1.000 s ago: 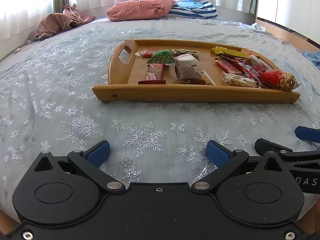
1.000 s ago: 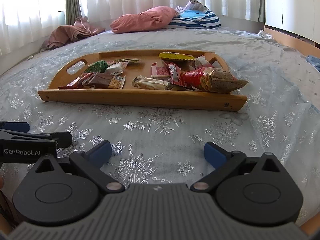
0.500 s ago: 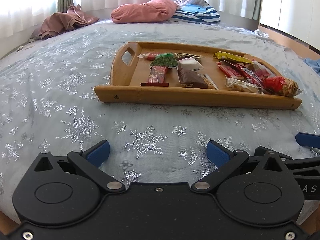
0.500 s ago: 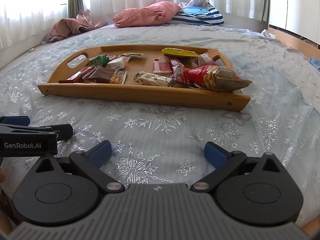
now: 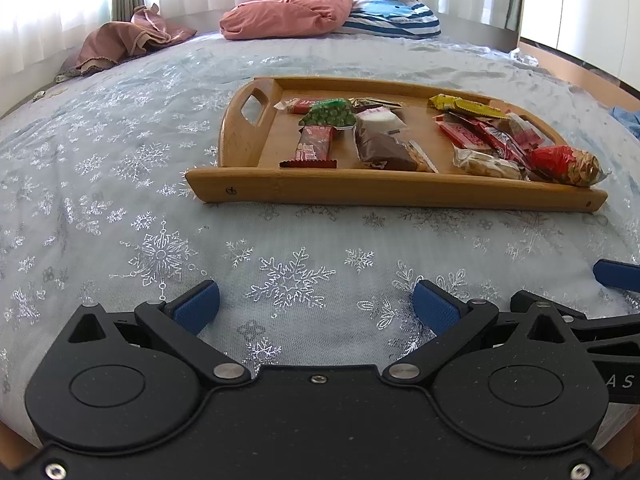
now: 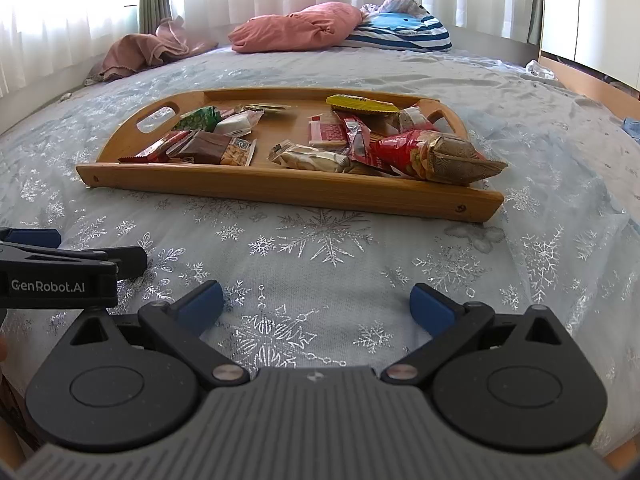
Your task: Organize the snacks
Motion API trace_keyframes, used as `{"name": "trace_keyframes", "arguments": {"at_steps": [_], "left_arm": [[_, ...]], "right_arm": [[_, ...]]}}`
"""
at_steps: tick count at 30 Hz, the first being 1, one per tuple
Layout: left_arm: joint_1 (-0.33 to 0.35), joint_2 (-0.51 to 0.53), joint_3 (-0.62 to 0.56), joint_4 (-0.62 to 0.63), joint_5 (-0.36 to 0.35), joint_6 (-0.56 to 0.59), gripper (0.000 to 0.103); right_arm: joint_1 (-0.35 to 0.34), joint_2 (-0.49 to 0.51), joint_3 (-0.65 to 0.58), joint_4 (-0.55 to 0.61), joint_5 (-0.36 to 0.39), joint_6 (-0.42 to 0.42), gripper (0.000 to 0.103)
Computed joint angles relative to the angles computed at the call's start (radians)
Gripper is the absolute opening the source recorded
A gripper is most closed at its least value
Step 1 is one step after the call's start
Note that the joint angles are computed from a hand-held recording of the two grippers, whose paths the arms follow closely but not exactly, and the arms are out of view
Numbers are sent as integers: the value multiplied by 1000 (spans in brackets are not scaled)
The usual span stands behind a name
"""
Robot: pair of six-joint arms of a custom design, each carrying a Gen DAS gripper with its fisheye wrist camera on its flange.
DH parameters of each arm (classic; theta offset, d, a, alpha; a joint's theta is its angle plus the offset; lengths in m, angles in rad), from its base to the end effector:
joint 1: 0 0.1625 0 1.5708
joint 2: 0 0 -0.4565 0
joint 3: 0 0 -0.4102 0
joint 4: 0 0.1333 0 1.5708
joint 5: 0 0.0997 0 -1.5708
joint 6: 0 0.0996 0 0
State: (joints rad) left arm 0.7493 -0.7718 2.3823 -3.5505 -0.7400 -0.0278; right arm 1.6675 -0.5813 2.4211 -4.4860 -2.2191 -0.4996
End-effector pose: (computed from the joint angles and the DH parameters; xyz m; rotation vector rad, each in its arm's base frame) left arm -0.1725 -0.4430 0.0443 0.7443 2.2867 -0.8433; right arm 0.1104 -0.3809 0.0677 0.2140 -2.1245 1.0825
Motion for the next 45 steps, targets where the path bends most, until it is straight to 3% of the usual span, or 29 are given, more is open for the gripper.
{"name": "trace_keyframes", "arguments": {"at_steps": [10, 31, 45], "left_arm": [[3, 0, -4, 9, 1, -1, 103], [7, -8, -11, 35, -4, -7, 103], [7, -8, -10, 34, -4, -7, 103]], "right_arm": [[0, 5, -1, -11, 2, -7, 103], [18, -63, 4, 121, -32, 79, 103], [23, -70, -2, 153, -47, 75, 103]]}}
